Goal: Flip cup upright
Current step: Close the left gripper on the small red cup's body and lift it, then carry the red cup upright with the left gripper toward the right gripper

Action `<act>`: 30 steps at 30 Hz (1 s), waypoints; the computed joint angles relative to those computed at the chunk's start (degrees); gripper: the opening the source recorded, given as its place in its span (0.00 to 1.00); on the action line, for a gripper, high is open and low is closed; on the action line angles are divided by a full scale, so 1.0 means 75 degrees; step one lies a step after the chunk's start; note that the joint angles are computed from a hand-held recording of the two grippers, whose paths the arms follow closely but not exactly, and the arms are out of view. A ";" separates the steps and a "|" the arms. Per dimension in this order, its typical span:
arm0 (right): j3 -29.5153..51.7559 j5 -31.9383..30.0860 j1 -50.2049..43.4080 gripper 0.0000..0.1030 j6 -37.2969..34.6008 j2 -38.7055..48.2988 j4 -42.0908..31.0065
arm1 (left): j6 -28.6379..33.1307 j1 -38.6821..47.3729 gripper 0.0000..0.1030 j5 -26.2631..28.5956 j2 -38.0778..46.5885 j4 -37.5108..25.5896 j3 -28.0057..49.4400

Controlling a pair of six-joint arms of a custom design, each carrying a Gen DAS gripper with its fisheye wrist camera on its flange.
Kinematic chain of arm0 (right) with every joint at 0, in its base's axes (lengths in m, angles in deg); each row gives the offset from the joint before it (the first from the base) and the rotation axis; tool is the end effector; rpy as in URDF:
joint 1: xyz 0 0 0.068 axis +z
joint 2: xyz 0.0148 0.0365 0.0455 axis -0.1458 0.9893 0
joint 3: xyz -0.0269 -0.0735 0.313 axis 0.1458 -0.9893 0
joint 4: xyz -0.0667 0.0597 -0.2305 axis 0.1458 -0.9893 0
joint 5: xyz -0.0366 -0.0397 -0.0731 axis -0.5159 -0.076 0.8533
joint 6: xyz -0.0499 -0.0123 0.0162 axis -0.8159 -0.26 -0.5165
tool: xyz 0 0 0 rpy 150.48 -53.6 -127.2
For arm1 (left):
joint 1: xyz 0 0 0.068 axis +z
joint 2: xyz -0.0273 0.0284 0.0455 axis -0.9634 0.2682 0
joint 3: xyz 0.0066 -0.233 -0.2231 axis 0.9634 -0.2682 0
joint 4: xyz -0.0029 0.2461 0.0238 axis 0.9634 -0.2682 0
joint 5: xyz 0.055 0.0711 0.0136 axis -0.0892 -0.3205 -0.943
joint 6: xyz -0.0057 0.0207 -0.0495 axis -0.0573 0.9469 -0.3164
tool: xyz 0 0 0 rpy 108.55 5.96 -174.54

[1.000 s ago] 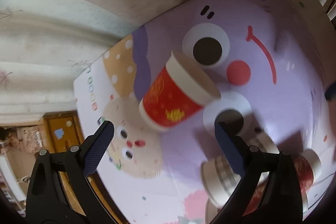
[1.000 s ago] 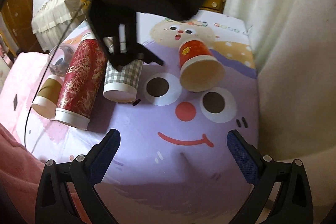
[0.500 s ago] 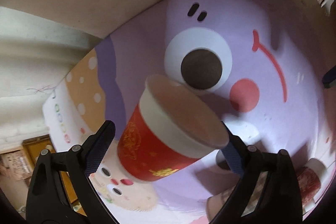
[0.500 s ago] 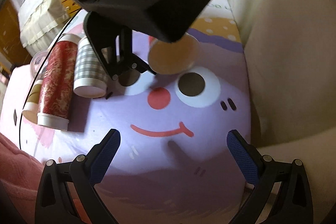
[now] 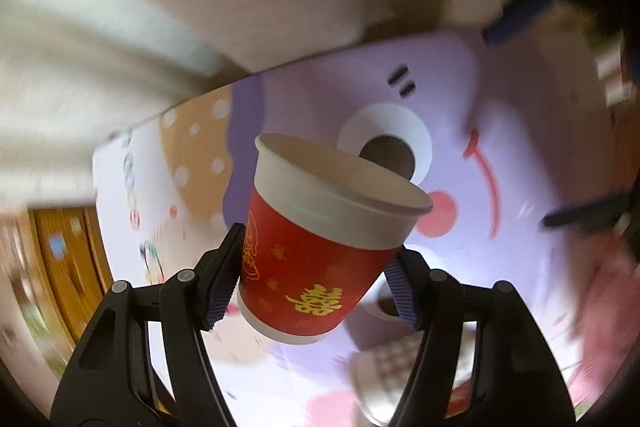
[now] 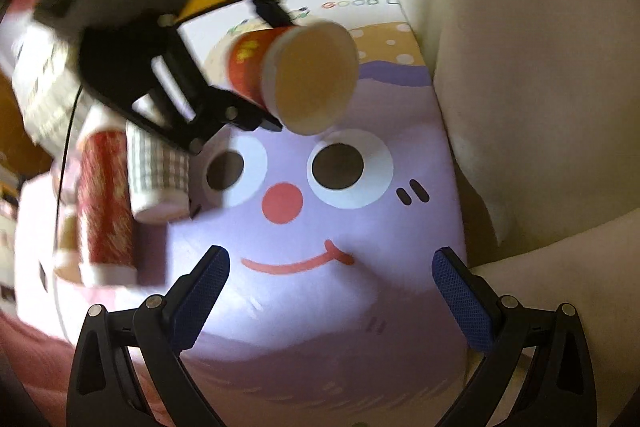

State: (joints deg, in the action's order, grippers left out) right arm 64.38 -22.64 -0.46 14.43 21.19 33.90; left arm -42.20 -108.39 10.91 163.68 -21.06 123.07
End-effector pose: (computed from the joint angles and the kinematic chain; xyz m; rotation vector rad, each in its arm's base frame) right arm 0.2451 0.0432 0.1088 -0.5019 2.7484 0.3504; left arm 0.3200 -0.2101 0.1465 1.6824 2.4623 0.1877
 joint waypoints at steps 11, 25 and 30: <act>0.1097 -0.0458 -0.0191 1.00 0.1035 -0.1981 -0.2330 | -0.4118 0.0760 0.61 0.0694 -0.1869 -0.2232 0.0638; 0.1680 -0.0988 0.0617 1.00 0.2538 -0.4591 -0.5363 | -0.8860 0.0623 0.61 0.1072 -0.6691 -0.3576 -0.2260; 0.1119 -0.0679 0.1719 1.00 0.3654 -0.5551 -0.6004 | -1.1740 -0.1581 0.62 0.0341 -0.8290 -0.4213 -0.2961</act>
State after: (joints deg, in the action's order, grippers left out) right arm 72.77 -27.74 12.43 41.84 -20.45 -11.13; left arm -130.25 -120.25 13.47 101.51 -52.66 100.86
